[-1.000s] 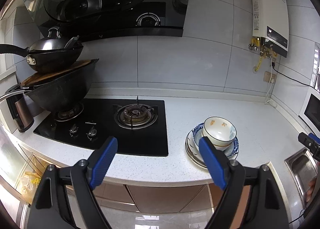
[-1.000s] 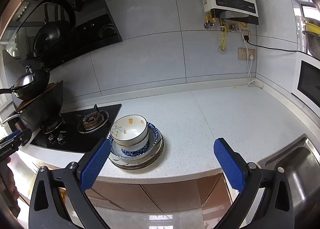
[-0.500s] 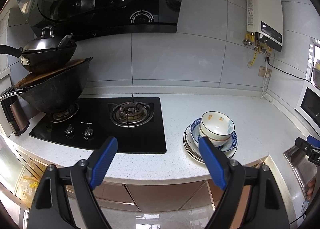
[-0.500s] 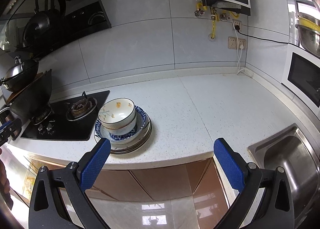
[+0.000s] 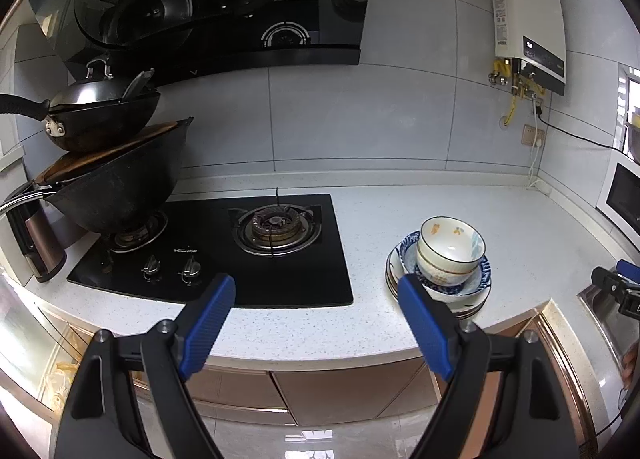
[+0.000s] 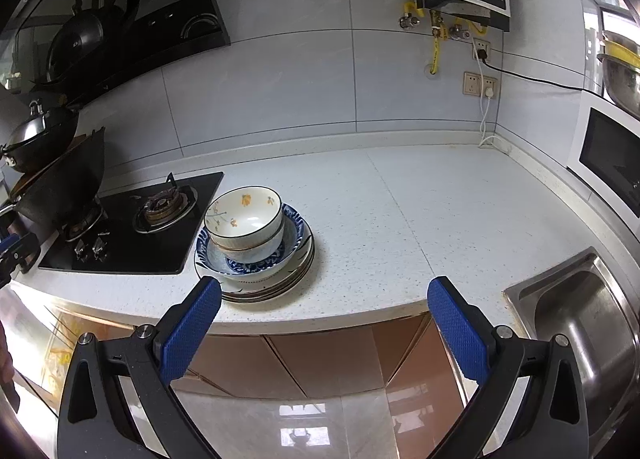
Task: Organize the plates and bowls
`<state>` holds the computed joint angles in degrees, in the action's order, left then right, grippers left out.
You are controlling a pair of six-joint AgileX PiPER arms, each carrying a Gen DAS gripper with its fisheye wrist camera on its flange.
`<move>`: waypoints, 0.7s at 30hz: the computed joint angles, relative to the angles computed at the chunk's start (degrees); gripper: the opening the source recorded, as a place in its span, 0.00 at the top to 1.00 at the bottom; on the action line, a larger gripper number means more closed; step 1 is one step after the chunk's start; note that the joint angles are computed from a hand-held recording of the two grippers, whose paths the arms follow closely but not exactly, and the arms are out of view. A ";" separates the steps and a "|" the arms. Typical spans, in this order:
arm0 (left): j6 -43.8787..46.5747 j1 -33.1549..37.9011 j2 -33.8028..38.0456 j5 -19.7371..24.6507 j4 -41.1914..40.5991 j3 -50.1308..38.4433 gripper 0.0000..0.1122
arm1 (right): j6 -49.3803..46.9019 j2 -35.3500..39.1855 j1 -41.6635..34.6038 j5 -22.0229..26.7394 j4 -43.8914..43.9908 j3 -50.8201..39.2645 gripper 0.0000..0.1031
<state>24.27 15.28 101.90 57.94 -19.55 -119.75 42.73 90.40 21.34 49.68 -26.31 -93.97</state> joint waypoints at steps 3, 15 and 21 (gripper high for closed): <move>-2.08 -0.36 -1.29 -0.74 1.29 2.00 0.26 | -2.50 0.47 -0.45 -0.47 1.34 -0.55 0.01; -7.72 -3.63 -6.06 -3.60 7.20 7.73 0.26 | -12.12 -0.32 -5.49 -4.69 9.49 1.20 0.01; -8.93 -5.16 -7.50 -4.23 8.76 8.84 0.26 | -14.14 -1.03 -6.94 -5.48 11.46 2.03 0.01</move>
